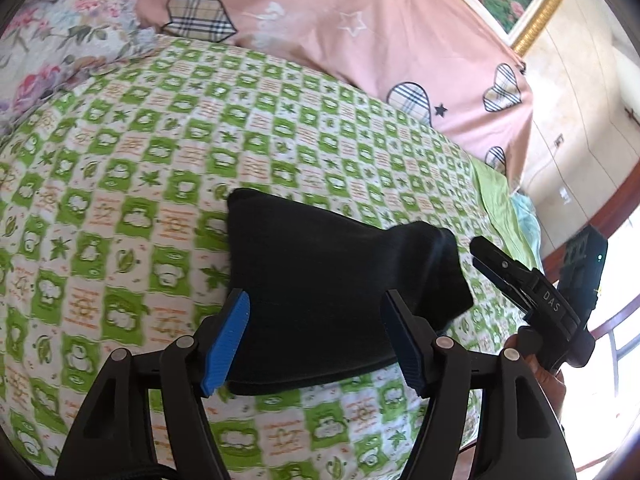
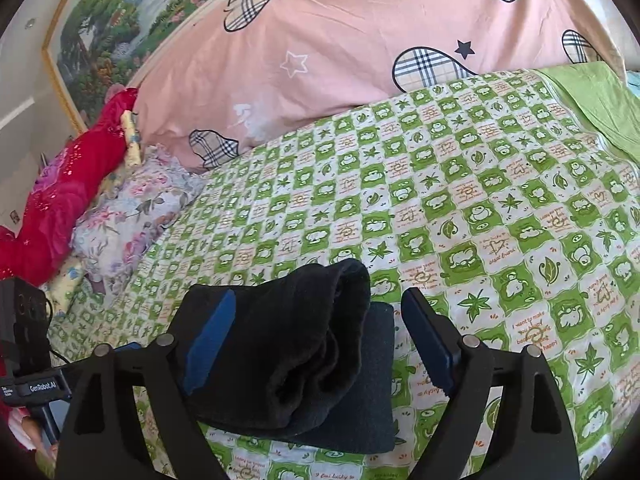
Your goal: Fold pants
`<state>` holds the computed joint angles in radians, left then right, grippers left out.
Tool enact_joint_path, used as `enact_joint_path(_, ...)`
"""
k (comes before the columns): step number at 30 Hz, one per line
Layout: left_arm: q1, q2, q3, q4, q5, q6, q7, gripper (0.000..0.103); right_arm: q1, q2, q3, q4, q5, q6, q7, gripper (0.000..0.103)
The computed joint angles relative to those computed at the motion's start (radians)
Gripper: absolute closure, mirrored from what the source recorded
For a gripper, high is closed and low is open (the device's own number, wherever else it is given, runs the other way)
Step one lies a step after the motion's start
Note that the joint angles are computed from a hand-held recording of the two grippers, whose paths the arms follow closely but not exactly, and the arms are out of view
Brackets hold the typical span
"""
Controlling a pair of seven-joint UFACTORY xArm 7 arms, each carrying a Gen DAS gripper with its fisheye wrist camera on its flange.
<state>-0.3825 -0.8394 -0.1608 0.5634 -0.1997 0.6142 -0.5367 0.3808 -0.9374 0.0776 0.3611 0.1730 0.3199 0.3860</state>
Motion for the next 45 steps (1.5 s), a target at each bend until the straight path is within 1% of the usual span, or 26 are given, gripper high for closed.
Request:
enact_joint_path(8,0.041,-0.025,0.027,-0.006,0.015,0.030,0.013,0.031,-0.003,0.048,-0.005,0.027,0.005,0.026,0.007,0.018)
enact_joint_path(10,0.048,-0.027,0.033,-0.009,0.015,0.030,0.016,0.029,-0.002,0.061,-0.006,0.031,0.011,0.026,0.008,0.018)
enact_joint_path(13,0.050,-0.011,0.043,-0.005,0.011,0.034,0.031,0.029,0.006,0.081,-0.007,0.037,0.020,0.027,0.009,0.018)
enact_joint_path(18,0.047,0.022,0.041,0.006,0.009,0.032,0.057,0.029,0.005,0.098,-0.003,0.035,0.022,0.024,0.010,0.018)
enact_joint_path(30,0.035,0.091,0.066,0.007,-0.028,-0.006,0.109,0.027,0.001,0.071,-0.015,-0.007,0.041,0.042,0.033,0.018)
enact_joint_path(36,0.027,0.146,0.078,0.013,-0.054,-0.020,0.136,0.027,0.029,0.091,-0.046,-0.020,0.066,0.014,0.011,0.018)
enact_joint_path(40,0.016,0.177,0.079,0.010,-0.077,-0.031,0.150,0.027,0.065,0.088,-0.091,-0.042,0.100,-0.013,-0.021,0.018)
enact_joint_path(43,0.012,0.195,0.077,0.010,-0.084,-0.037,0.158,0.026,0.068,0.070,-0.101,-0.063,0.113,-0.008,-0.038,0.018)
enact_joint_path(45,0.011,0.207,0.077,0.008,-0.090,-0.043,0.162,0.023,0.075,0.052,-0.115,-0.082,0.124,-0.001,-0.050,0.018)
